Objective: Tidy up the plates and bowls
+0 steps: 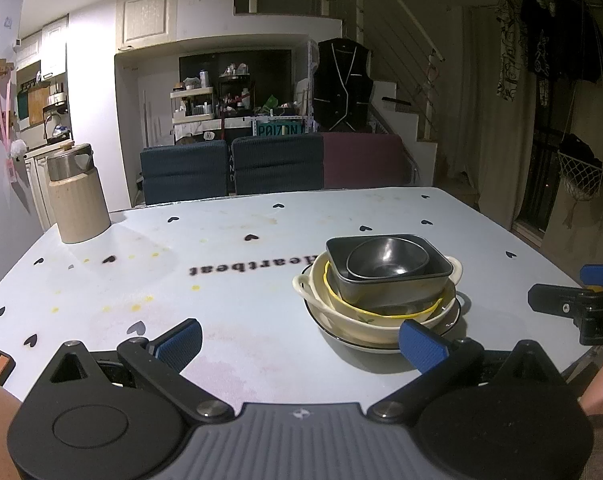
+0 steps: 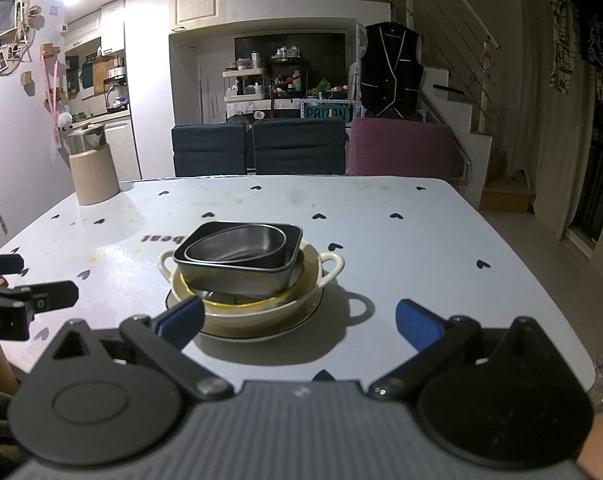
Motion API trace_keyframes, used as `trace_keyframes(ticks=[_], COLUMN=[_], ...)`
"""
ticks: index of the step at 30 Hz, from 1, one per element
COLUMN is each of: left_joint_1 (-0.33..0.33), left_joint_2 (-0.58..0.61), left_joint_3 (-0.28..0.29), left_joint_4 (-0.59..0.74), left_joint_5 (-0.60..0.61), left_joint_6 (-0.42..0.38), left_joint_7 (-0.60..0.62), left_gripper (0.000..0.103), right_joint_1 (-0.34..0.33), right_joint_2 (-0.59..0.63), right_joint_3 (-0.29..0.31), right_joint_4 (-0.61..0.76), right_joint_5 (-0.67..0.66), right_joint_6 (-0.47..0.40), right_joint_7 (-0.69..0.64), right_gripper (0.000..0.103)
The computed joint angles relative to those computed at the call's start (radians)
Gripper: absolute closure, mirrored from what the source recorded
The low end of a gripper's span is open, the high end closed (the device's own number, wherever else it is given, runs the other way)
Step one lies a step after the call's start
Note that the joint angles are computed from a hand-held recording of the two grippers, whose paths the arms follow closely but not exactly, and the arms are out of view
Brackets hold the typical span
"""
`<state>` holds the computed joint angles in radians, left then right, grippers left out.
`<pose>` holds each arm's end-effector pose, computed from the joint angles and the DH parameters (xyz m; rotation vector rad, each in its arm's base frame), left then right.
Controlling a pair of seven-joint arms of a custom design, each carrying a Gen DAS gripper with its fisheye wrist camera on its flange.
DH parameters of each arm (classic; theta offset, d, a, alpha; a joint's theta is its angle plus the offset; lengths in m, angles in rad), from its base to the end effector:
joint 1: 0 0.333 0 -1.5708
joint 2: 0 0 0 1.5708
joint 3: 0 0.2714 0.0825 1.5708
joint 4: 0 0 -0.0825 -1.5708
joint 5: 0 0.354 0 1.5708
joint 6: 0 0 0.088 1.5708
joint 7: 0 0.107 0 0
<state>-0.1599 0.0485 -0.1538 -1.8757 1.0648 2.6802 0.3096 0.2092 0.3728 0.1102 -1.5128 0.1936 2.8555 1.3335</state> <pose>0.5514 -0.2059 0.5230 -1.6897 1.4527 -0.8199 0.6482 0.1895 0.5365 -1.8438 1.2613 -0.6405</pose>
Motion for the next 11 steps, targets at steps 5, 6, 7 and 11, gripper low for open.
trace_keyframes(ticks=[5, 6, 7, 11], left_joint_1=[0.000, 0.001, 0.001, 0.002], left_joint_2=[-0.001, -0.001, -0.001, -0.002], left_joint_3=[0.000, 0.001, 0.001, 0.002], left_joint_4=[-0.002, -0.003, -0.004, -0.004], left_joint_5=[0.003, 0.005, 0.004, 0.009], left_joint_6=[-0.001, -0.001, 0.002, 0.002], left_joint_7=[-0.003, -0.003, -0.003, -0.004], left_gripper=[0.000, 0.000, 0.000, 0.000], right_joint_1=[0.003, 0.001, 0.000, 0.007], right_joint_2=[-0.002, -0.003, -0.003, -0.004], right_joint_3=[-0.002, -0.001, 0.000, -0.004], right_joint_4=[-0.004, -0.004, -0.005, -0.008], right_joint_5=[-0.001, 0.001, 0.002, -0.006], right_joint_6=[0.002, 0.002, 0.003, 0.005], right_joint_7=[0.006, 0.003, 0.001, 0.013], right_gripper=[0.000, 0.000, 0.000, 0.000])
